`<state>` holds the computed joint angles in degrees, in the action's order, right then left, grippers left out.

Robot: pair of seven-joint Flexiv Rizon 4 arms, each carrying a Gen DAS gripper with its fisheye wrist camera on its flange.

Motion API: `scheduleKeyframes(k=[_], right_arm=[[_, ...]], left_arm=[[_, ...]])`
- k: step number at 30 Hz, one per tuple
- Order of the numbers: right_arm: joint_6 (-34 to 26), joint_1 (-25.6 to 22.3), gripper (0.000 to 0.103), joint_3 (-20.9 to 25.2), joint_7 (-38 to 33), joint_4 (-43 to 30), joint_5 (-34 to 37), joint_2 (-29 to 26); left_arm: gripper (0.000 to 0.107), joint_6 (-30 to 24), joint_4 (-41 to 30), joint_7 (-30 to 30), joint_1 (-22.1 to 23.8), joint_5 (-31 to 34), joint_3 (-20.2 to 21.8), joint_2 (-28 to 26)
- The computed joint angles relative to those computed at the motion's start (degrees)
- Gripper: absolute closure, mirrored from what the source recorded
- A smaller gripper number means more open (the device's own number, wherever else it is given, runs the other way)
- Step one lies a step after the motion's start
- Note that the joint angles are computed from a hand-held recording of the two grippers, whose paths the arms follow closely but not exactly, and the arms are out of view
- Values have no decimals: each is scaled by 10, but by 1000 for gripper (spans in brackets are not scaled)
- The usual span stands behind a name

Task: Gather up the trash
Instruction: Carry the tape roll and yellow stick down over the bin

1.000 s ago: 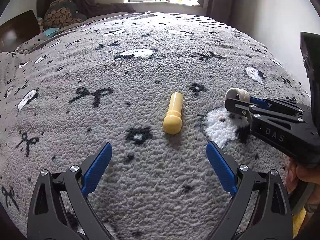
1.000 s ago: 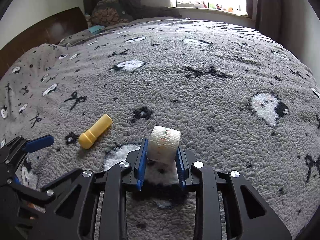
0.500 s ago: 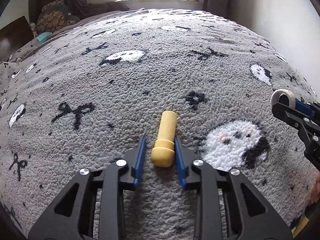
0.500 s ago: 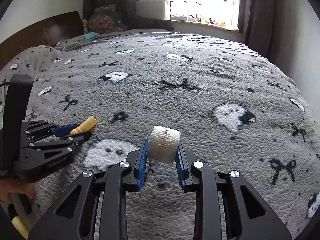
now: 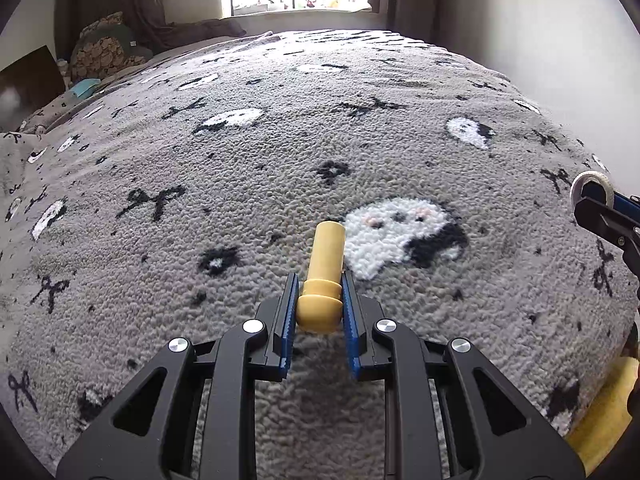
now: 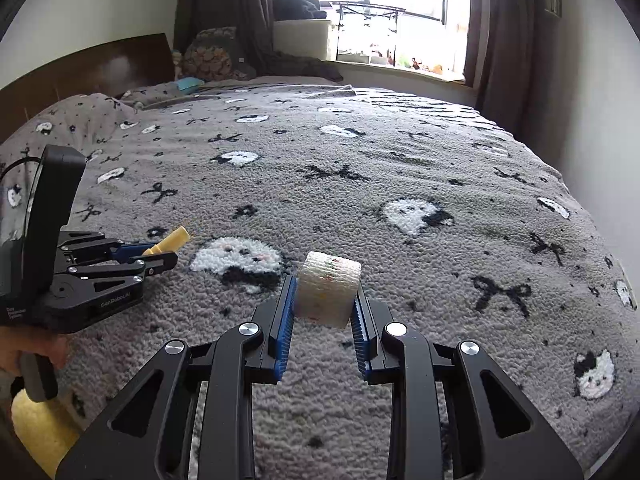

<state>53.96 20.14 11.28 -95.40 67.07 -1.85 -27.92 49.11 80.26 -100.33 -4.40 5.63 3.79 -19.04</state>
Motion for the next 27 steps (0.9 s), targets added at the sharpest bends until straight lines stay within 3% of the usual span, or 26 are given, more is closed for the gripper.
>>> scheduleKeyframes(k=[12,27], right_arm=[[76,-43,76,10,-23,155,33,123],[97,-60,76,9,-110,308,129,257]], left_arm=[[87,49,89,-49,-43,49,-17,104],[87,106,250,-108,-63,63,-66,225]])
